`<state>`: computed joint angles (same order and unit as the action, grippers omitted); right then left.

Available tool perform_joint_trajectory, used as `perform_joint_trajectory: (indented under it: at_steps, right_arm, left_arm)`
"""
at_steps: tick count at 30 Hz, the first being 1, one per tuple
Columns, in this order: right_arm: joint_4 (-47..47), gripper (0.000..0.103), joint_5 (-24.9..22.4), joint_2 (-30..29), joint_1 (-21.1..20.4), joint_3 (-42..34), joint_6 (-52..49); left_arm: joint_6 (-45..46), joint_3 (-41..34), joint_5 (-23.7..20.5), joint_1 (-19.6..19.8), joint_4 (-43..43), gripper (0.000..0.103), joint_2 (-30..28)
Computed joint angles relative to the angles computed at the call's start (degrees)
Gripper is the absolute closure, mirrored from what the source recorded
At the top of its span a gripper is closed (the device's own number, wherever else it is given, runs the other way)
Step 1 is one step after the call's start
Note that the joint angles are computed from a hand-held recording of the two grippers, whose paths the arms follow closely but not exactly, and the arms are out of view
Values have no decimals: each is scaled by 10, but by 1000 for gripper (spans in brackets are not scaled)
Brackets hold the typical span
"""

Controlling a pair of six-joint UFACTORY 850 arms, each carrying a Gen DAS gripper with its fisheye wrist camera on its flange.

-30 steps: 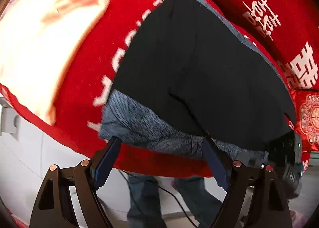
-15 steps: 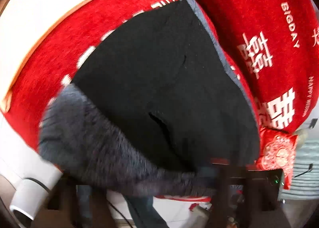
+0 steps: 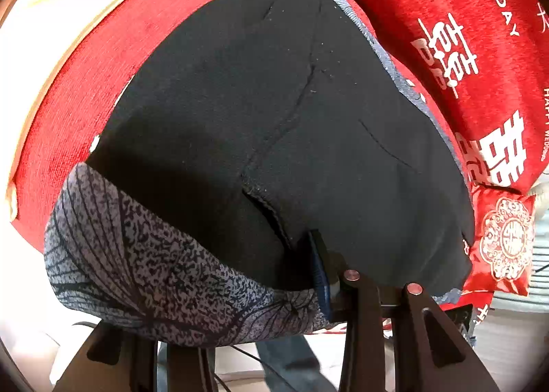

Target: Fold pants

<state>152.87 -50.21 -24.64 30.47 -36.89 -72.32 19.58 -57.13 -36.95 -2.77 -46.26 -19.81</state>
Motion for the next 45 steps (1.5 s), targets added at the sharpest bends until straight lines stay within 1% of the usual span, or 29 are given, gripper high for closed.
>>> perform_joint_trajectory:
  at_steps: [1,2,3,4,5,7,10,12,13,16,19,20,23,25,27,28,30,31,32,33,34,35,36,38,40,41,42,44,45]
  right_arm:
    - [12,49,-37,-9,-3,5,2]
    - [17,53,-56,-15,-5,7,10]
    - [26,77,-73,-14,-9,11,15]
    - [23,88,-79,-8,-16,13,19]
    - [9,89,-62,-1,-18,4,26]
    - [-52,89,-14,32,-35,-10,32]
    - [-141,89,24,61,-61,-41,67]
    - [-208,90,41,68,-80,-72,97]
    - [-243,90,53,62,-85,-100,121]
    - [-351,90,57,30,-116,-175,176]
    - [-460,90,53,-29,-147,-275,239]
    - [-487,90,44,-45,-161,-291,248]
    - [-579,88,40,-138,-179,-414,321]
    - [-657,88,43,-206,-185,-505,394]
    - [-732,88,44,-264,-188,-579,457]
    - [-765,88,42,-292,-190,-613,489]
    - [-796,87,25,-334,-193,-660,530]
    - [-783,87,24,-335,-195,-659,531]
    - [-793,83,18,-333,-194,-663,542]
    - [-807,62,19,-326,-192,-662,544]
    - [-818,49,26,-311,-188,-655,535]
    - [-827,24,34,-294,-184,-642,525]
    - [-848,19,47,-275,-178,-632,527]
    - [-876,19,61,-247,-166,-619,518]
    - [-892,21,64,-237,-152,-623,501]
    - [-901,26,58,-242,-145,-635,495]
    - [-921,35,44,-257,-138,-659,495]
    - [-973,43,16,-293,-125,-712,509]
    - [-1003,46,-1,-325,-119,-756,528]
  left_arm:
    - [-4,0,3,-1,1,64,1]
    - [-9,2,6,-1,2,72,3]
    - [-11,4,3,0,-1,80,6]
    - [-17,4,0,1,1,80,10]
    - [-35,1,1,-2,17,80,15]
    - [-77,-11,3,-13,64,80,26]
    - [-124,-34,-3,-19,101,80,35]
    - [-159,-63,-5,-25,126,80,33]
    - [-172,-82,-6,-28,135,80,27]
    - [-191,-142,-3,-36,151,80,-4]
    - [-204,-221,10,-44,167,80,-60]
    - [-210,-258,15,-49,177,80,-89]
    - [-248,-343,29,-59,230,80,-164]
    - [-281,-400,27,-64,268,80,-219]
    - [-326,-460,21,-72,326,73,-275]
    - [-354,-486,13,-77,361,72,-298]
    - [-410,-540,-21,-86,425,71,-341]
    - [-428,-543,-23,-89,440,71,-342]
    - [-432,-544,-27,-91,445,71,-339]
    - [-427,-535,-26,-90,446,71,-329]
    - [-419,-517,-19,-89,442,68,-312]
    - [-420,-498,-16,-87,445,55,-293]
    - [-442,-475,-9,-88,472,41,-271]
    - [-490,-438,9,-92,536,33,-235]
    - [-493,-426,9,-94,557,33,-222]
    - [-492,-427,6,-97,563,33,-223]
    - [-485,-433,-3,-101,564,33,-230]
    - [-456,-447,-20,-108,545,33,-250]
    - [-444,-453,-21,-109,542,33,-261]
